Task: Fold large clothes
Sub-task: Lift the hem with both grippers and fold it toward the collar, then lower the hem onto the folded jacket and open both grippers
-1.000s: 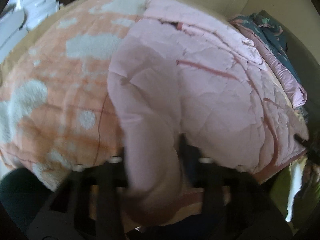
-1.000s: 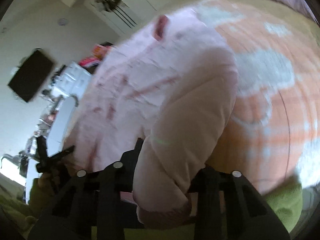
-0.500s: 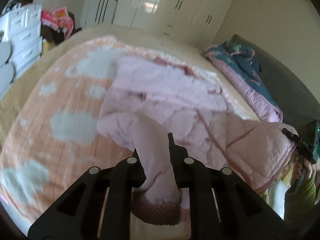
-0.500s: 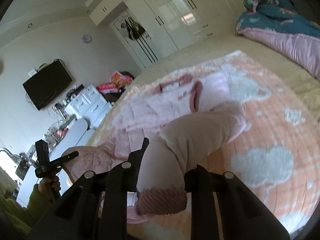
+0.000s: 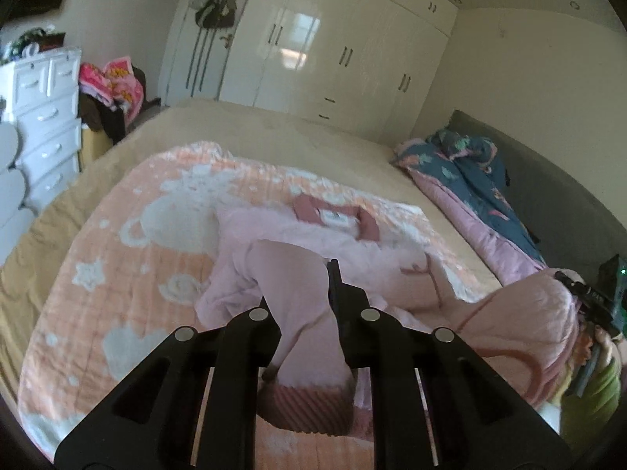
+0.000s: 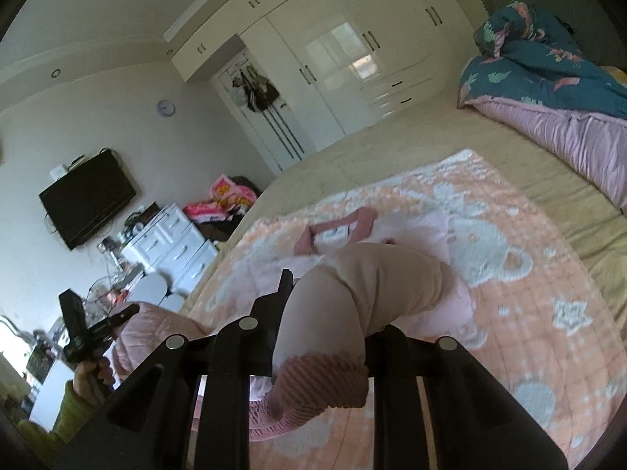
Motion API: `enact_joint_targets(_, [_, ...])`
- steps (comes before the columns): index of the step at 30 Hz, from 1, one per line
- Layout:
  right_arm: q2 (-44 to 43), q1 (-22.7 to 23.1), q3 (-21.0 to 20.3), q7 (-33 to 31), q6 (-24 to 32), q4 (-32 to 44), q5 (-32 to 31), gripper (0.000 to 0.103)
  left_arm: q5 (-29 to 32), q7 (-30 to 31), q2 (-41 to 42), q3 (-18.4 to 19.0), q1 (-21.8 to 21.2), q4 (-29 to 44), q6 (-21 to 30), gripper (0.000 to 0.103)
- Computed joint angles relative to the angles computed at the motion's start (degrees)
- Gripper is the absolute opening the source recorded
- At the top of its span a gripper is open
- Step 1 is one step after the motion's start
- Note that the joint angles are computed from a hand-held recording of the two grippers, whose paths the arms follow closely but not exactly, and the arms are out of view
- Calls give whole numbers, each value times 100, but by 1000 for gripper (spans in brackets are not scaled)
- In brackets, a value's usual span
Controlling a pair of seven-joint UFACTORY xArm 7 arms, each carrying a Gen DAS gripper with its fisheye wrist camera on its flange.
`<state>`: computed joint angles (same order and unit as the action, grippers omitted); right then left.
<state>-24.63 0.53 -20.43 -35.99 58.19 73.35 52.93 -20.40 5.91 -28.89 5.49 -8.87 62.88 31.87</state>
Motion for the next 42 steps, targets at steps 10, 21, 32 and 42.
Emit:
enact_joint_targets(10, [1153, -279, 291, 487, -56, 1081, 268, 18, 261, -275, 937, -167, 271, 884, -156, 7])
enact_joint_targets(21, [2127, -1047, 926, 1152, -7, 1848, 119, 19, 909, -627, 1907, -483, 556, 1832, -74, 7])
enact_joint_targets(32, [3303, -1823, 1505, 1776, 667, 3003, 600, 31, 1039, -796, 2903, -565, 713, 2873, 322, 8])
enact_joint_targets(42, [3439, -2185, 1817, 1359, 290, 2679, 1671, 88, 1011, -968, 3881, -662, 828, 3973, 775, 10])
